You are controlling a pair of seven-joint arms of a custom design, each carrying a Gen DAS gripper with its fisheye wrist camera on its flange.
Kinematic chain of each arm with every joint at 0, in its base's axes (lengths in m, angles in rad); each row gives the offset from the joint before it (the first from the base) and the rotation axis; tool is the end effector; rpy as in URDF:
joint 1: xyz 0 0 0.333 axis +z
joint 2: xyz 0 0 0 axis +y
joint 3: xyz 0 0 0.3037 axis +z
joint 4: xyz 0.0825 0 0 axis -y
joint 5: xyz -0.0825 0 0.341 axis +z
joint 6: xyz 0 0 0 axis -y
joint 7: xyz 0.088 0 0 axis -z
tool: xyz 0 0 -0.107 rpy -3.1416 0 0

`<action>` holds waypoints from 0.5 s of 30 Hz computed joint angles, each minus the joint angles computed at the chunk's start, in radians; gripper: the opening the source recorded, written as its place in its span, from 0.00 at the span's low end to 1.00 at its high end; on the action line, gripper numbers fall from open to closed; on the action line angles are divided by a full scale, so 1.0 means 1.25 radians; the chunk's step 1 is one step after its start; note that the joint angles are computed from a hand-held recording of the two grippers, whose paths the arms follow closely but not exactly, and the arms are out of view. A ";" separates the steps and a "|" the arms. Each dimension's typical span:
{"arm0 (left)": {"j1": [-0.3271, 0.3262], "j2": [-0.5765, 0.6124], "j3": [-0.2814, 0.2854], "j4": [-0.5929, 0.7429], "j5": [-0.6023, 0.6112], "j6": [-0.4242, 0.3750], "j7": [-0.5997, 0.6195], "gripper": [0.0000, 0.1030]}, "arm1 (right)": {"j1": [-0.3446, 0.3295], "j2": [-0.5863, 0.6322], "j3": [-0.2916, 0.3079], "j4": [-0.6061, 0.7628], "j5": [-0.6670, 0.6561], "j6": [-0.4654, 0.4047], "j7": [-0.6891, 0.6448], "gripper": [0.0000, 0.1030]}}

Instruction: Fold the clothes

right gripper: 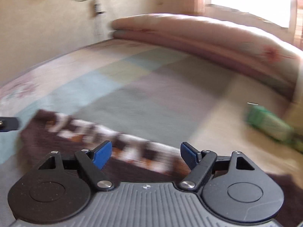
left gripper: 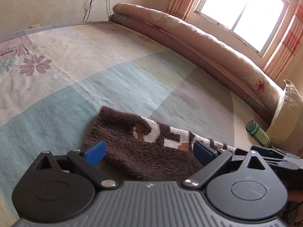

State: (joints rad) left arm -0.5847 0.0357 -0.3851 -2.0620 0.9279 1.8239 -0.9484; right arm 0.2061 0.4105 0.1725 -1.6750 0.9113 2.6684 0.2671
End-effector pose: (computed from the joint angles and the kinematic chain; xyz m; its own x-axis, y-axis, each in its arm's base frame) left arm 0.3386 -0.3758 0.4352 0.7945 -0.4954 0.3512 -0.1425 -0.7143 -0.6852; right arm 0.6279 0.2071 0.4334 0.8036 -0.5952 0.0052 -0.3846 -0.5259 -0.7586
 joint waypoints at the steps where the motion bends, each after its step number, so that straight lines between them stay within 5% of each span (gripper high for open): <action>1: 0.000 0.001 0.000 0.001 0.001 0.002 -0.001 0.95 | 0.006 0.007 -0.029 0.014 -0.034 -0.004 0.065 0.81; 5: 0.001 0.001 0.001 -0.001 0.001 0.006 -0.004 0.95 | -0.042 0.062 -0.056 0.110 -0.093 -0.168 0.214 0.81; 9: 0.002 0.005 0.003 0.002 -0.005 0.005 0.000 0.95 | -0.025 0.148 -0.039 0.201 -0.123 -0.199 0.277 0.88; 11: 0.003 0.007 0.004 0.003 -0.007 0.007 0.005 0.95 | 0.017 0.198 -0.049 0.236 -0.170 -0.138 0.309 1.00; 13: 0.004 0.004 0.004 0.000 -0.009 0.009 0.008 0.95 | 0.053 0.243 -0.061 0.273 -0.224 -0.069 0.326 1.00; 15: 0.004 0.002 0.004 -0.003 -0.011 0.010 0.009 0.95 | 0.057 0.269 -0.062 0.320 -0.254 -0.084 0.371 1.00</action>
State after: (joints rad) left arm -0.5796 0.0384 -0.3796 -2.0660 0.9146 1.8360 -0.9372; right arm 0.2772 0.7474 0.0952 -1.2751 0.5939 2.5631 0.7315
